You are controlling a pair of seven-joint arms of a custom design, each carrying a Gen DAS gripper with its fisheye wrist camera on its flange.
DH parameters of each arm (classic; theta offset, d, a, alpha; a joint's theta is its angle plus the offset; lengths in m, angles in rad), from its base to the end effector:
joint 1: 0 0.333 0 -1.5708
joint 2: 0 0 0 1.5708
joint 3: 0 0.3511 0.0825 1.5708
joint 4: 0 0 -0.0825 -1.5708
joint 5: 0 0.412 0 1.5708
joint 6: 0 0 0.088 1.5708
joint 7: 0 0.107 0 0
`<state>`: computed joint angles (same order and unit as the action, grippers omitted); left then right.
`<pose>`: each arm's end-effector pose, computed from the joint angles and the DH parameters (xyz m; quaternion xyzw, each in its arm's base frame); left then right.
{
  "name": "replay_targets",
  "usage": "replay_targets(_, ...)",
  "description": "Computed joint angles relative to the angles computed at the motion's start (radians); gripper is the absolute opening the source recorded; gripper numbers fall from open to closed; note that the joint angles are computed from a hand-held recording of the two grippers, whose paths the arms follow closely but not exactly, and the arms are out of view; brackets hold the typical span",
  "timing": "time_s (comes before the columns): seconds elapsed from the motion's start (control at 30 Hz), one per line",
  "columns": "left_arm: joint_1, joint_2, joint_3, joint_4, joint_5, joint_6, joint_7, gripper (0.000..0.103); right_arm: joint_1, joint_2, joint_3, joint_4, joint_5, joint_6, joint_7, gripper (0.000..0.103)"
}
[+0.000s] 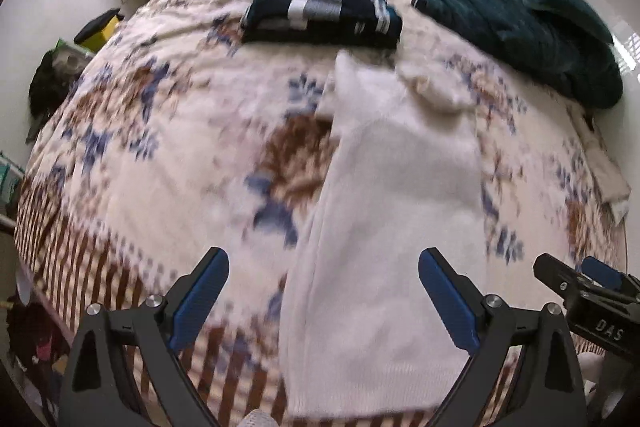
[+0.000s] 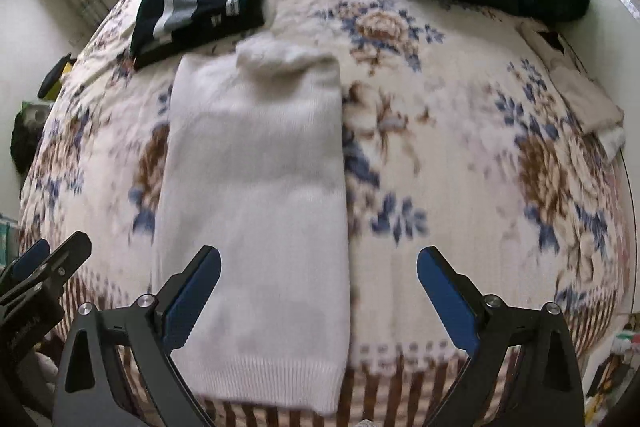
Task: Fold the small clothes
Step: 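Open both tools and lift them above the folded white sweater, then grasp the sweater's end with the left tool while the right tool grasps beside it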
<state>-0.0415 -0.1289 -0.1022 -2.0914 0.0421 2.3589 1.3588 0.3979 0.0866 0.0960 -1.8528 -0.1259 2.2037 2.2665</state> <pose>0.5655 -0.0836 0.5457 -0.7077 0.6782 -0.1476 0.1318 0.5660 0.2978 0.5243 -0.6485 0.7480 -0.0752 0.1197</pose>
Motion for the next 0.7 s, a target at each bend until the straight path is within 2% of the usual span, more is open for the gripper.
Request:
replay_targets(0.2,0.003,-0.099,0.014,-0.149,-0.009,-0.059,0.005,0.097,0.014,-0.09,0.031,-0.156,0.077,0.007,0.003,0.1)
replay_targets(0.43,-0.001,-0.129,0.043,-0.273,-0.066,-0.088,0.046,0.097,0.019,-0.139,0.05,-0.308,0.201,0.049,-0.001,0.1)
replay_targets(0.53,0.005,-0.11,0.06,-0.303,-0.121,-0.097,0.07,0.097,0.013,-0.143,0.042,-0.378,0.304,0.084,-0.026,0.1)
replay_targets(0.6,0.019,-0.074,0.056,-0.3,-0.113,-0.128,0.061,0.097,0.006,-0.138,0.034,-0.424,0.387,0.102,-0.044,0.1)
replay_targets(0.7,0.032,-0.046,0.057,-0.299,-0.156,-0.127,0.049,0.097,-0.003,-0.136,0.022,-0.477,0.541,0.161,-0.125,0.1)
